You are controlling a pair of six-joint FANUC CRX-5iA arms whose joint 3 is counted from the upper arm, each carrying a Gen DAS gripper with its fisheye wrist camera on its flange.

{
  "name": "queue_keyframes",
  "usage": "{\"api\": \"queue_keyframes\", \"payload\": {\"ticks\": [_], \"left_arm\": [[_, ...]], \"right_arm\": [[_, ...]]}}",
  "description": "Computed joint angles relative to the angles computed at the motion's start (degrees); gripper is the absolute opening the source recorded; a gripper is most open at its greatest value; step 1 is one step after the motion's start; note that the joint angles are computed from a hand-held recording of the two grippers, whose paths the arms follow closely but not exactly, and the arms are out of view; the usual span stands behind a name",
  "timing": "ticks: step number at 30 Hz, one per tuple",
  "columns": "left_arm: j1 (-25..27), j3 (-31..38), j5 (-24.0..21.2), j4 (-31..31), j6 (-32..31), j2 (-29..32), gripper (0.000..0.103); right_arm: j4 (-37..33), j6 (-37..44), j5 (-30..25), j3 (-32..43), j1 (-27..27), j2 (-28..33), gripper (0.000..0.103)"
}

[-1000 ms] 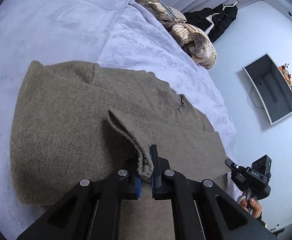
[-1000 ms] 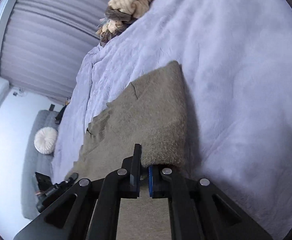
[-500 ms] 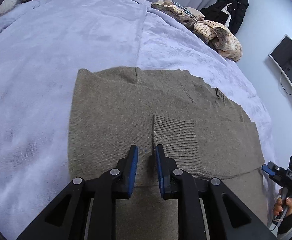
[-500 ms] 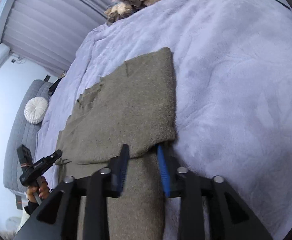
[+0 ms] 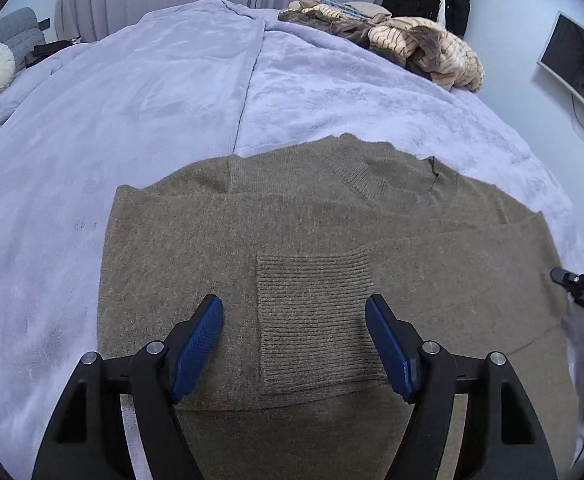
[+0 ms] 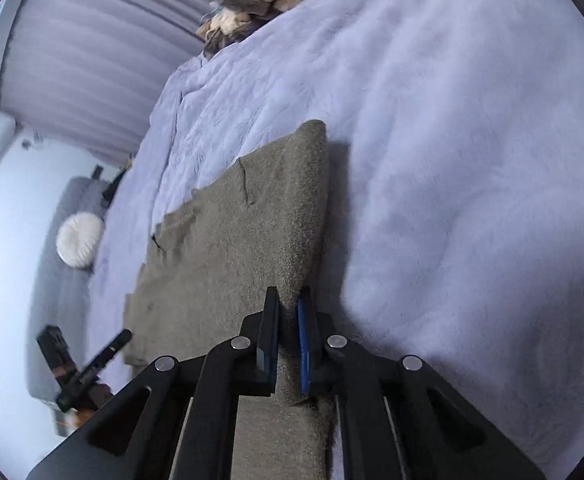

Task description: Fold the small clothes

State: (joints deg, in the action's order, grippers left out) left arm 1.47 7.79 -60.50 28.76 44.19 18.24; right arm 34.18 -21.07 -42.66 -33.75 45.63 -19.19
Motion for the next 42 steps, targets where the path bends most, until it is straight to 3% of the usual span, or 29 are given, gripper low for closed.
{"api": "queue_keyframes", "payload": {"ticks": [2,3,6,8,9,11,14,16,19,22,26,30,42], "left_arm": [[-0.4,-0.6,1.1,-1.7,-0.1,0.0,0.074],[-0.5,-1.4,1.8,-1.7,-1.0,-0.3,0.074],[-0.7,-3.0,3.7,-2.3,-2.8,-1.4,0.074],[-0.6,-2.6,3.2,-2.9,-2.7,-1.7,0.072],[-0.4,-2.5,3.0,-2.7,-2.9,-1.9,0.066],[0.2,-1.6,2.0,-2.8,-2.3,-1.9,0.064],[1.3,-0.7,0.0,-0.7,-1.8,-1.5,0.048],[1.8,-0.8,-0.6,0.9,-2.5,-1.9,0.048],[1.4,-2.0,-0.2,2.2,-5.1,-3.2,0.048],[0.2,-2.2,0.8,-0.6,-4.6,-3.8,0.048],[-0.5,-1.3,-0.8,-5.4,-0.3,-2.6,0.048],[0.5,-3.8,0.3,-3.8,-1.4,-3.2,0.048],[1.0,-4.7,0.5,-3.7,-0.3,-4.0,0.048]], "right_arm": [[-2.0,7.1,-11.4,5.9,1.8,3.7,0.008],[-3.2,9.4,-14.0,7.3,1.8,4.9,0.008],[-5.7,12.4,-15.7,7.5,1.7,5.9,0.008],[-3.8,9.0,-16.6,6.5,2.9,5.6,0.008],[-3.4,7.6,-17.8,6.9,3.6,5.7,0.009],[-3.1,7.1,-21.6,8.4,5.0,6.3,0.009],[-1.9,7.3,-29.4,11.4,7.9,7.8,0.009],[-0.5,6.4,-32.4,12.1,9.8,7.7,0.009],[1.5,5.0,-31.6,12.0,10.6,7.0,0.009],[2.1,6.3,-29.2,12.7,10.9,7.6,0.009],[0.0,10.5,-25.8,14.9,10.1,10.6,0.009],[-4.8,15.3,-27.2,17.1,9.2,14.1,0.009],[-4.3,11.0,-26.2,14.9,10.2,12.3,0.009]]}}
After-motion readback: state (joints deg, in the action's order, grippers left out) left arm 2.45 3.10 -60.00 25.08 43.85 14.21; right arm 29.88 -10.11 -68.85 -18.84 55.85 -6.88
